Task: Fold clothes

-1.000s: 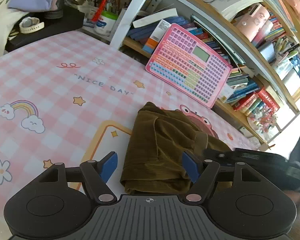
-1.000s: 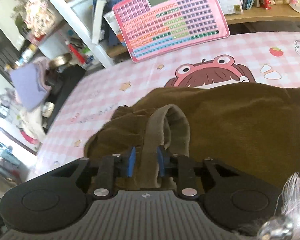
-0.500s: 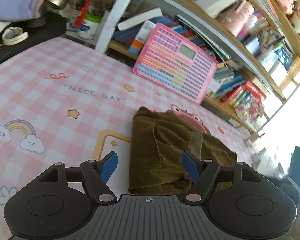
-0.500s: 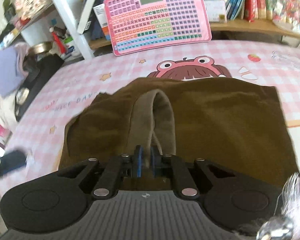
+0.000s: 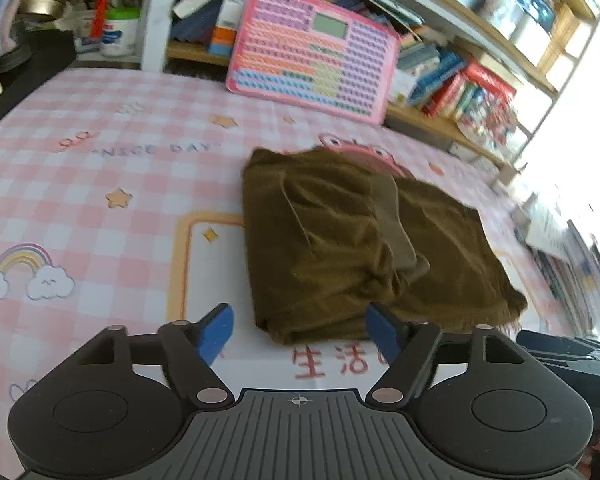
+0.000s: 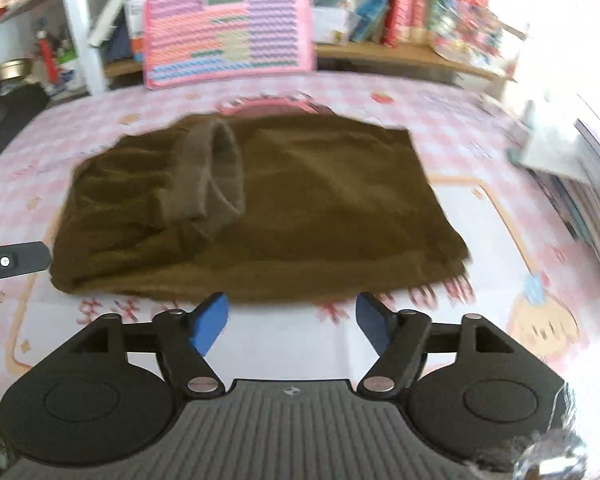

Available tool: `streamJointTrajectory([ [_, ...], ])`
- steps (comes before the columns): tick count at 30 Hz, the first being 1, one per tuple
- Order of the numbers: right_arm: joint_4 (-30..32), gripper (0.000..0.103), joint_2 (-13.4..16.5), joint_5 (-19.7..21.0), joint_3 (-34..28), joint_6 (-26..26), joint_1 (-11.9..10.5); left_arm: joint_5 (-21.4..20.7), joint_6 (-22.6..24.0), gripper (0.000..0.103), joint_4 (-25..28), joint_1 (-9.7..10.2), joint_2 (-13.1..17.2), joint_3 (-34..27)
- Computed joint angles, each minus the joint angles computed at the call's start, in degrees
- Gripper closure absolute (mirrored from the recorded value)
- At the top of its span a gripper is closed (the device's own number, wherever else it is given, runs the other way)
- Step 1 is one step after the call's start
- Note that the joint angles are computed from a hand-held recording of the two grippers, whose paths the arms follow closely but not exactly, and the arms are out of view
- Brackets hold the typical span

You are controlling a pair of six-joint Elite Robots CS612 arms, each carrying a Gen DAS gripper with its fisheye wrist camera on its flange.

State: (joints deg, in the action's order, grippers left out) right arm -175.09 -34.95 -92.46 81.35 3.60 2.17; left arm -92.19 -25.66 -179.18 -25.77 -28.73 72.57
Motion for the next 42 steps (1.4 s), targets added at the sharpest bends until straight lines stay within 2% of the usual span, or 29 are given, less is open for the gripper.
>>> streamJointTrajectory([
  [6, 1.22, 0.026, -0.9, -2.81, 1.77, 2.59, -0.28, -1.72, 2.19, 0.024, 3.6, -0.47, 0.21, -0.85],
  [12, 0.75, 0.025, -0.97, -1.63, 2.1, 1.29, -0.8, -0.03, 3.12, 0.024, 8.58, -1.27, 0.28, -2.12],
  [18, 0.71, 0.024, -0.49, 1.43, 1.28, -1.02, -1.98, 2.55, 1.96, 0.024, 9.94, -2.32, 0.31, -2.83],
  [24, 0.78, 0.024, 0.44, 6.76, -0.39, -6.06, -4.31, 7.18, -2.08, 0.024, 12.66, -4.23, 0.98, -5.1],
  [30, 2.17, 0.023, 1.38, 12.76, -2.91, -10.84, -7.7, 12.37, -5.77, 0.024, 15.65, -6.99, 1.83, -8.2],
  [38, 7.69, 0.024, 2.84, 23.64, -6.12, -17.79, -12.11, 19.15, -14.29, 0.024, 20.24, -10.54, 3.27, -11.68],
  [42, 12.58, 0.028, 3.3, 29.33, -7.66, -17.22, -13.97, 23.4, -15.33, 0.023, 21.68, -11.98, 3.14, -11.98],
])
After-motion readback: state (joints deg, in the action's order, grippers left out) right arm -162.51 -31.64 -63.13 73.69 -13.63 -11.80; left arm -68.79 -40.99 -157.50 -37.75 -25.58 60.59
